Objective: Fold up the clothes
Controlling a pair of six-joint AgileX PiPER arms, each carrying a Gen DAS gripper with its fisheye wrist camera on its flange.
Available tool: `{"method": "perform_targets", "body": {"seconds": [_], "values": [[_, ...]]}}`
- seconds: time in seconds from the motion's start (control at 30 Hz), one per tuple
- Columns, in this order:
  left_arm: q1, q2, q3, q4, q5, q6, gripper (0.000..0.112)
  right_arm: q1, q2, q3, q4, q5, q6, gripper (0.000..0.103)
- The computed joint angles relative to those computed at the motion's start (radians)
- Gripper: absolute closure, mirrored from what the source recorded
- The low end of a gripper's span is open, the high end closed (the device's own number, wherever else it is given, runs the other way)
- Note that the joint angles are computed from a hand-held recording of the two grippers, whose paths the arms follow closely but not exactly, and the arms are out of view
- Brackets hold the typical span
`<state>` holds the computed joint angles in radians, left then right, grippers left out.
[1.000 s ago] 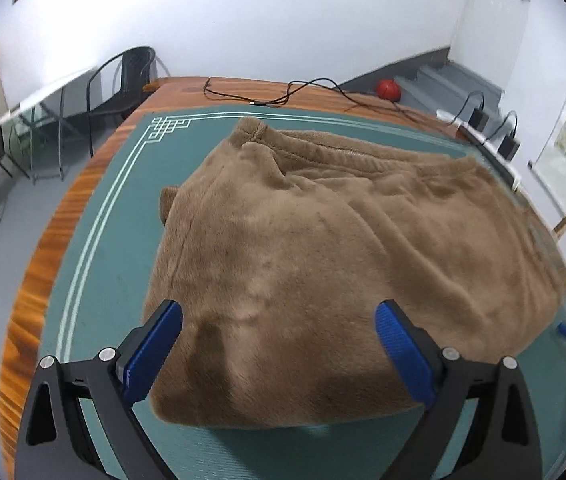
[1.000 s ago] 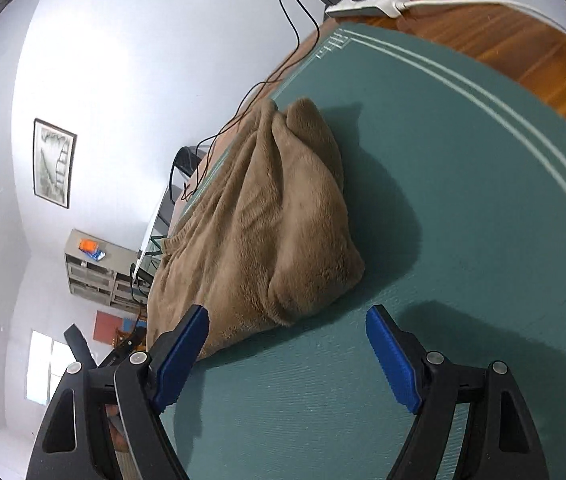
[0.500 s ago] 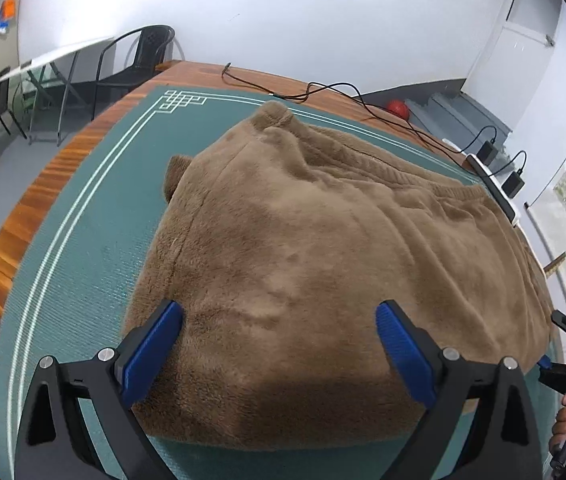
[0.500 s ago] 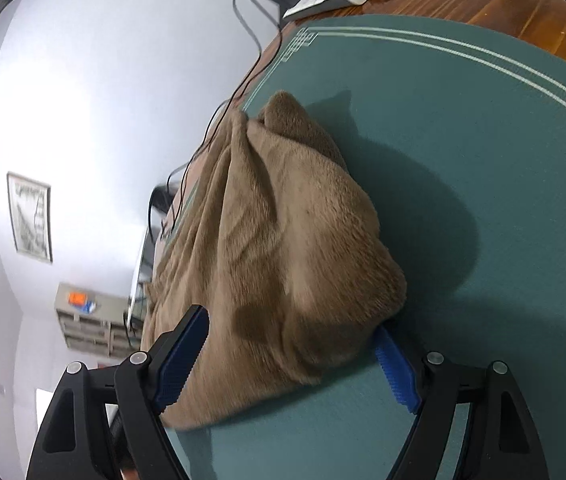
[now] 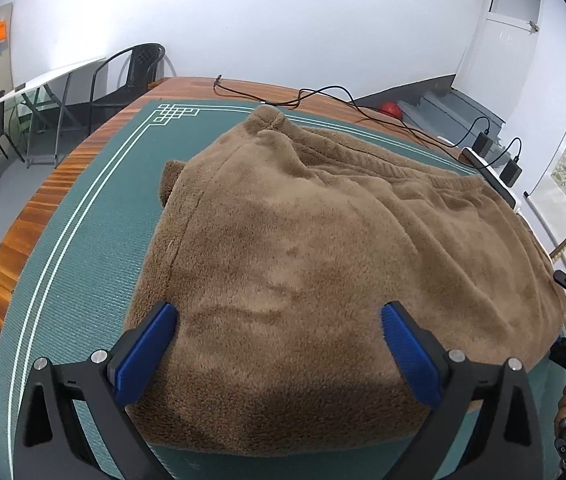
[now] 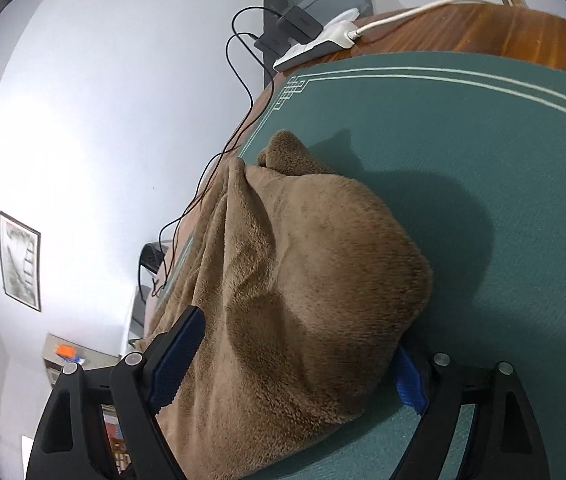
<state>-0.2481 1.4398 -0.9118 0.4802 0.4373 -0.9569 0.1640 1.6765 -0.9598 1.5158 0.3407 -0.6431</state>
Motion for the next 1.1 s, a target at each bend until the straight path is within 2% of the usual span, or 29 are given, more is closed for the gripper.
{"method": "perform_targets", "body": {"seconds": [0.13,0.3,0.43,0.53,0.63,0.67,0.73,0.83,0.9,0.93,1.0,1.1], "values": [[0.008,-0.009,0.012,0.004,-0.014,0.000,0.010,-0.006,0.001,0.000,0.008,0.034,0.000,0.024],[0.002,-0.002,0.013,0.028,-0.014,-0.020,0.010,0.014,0.025,-0.043,-0.056,0.031,0.006,0.025],[-0.007,-0.025,0.020,0.053,-0.016,-0.053,0.010,0.037,0.054,-0.052,0.030,0.012,-0.078,0.024],[-0.057,-0.086,0.061,0.201,-0.063,-0.181,0.010,0.055,0.060,-0.052,0.071,-0.004,-0.130,0.024],[-0.128,-0.110,0.078,0.310,-0.131,-0.185,0.010,0.074,0.061,-0.052,0.086,-0.025,-0.168,0.024],[-0.159,-0.097,0.070,0.347,-0.125,-0.184,0.010,0.077,0.061,-0.050,0.089,-0.027,-0.178,0.024],[-0.229,-0.024,0.022,0.388,-0.043,-0.161,0.010,0.069,0.057,-0.040,0.094,-0.018,-0.191,0.024],[-0.261,0.088,-0.047,0.343,0.051,-0.100,0.010,0.059,0.063,-0.038,0.096,-0.003,-0.214,0.025],[-0.270,0.102,-0.056,0.350,0.064,-0.105,0.010,0.071,0.086,-0.066,0.077,-0.007,-0.202,0.037],[-0.264,0.098,-0.052,0.338,0.054,-0.096,0.010,0.076,0.098,-0.080,0.066,-0.009,-0.194,0.050],[-0.252,0.090,-0.043,0.315,0.034,-0.078,0.010,0.085,0.109,-0.096,0.056,-0.018,-0.192,0.053],[-0.238,0.073,-0.037,0.264,0.018,-0.034,0.010,0.126,0.090,-0.110,-0.031,-0.084,-0.159,0.058]]}}
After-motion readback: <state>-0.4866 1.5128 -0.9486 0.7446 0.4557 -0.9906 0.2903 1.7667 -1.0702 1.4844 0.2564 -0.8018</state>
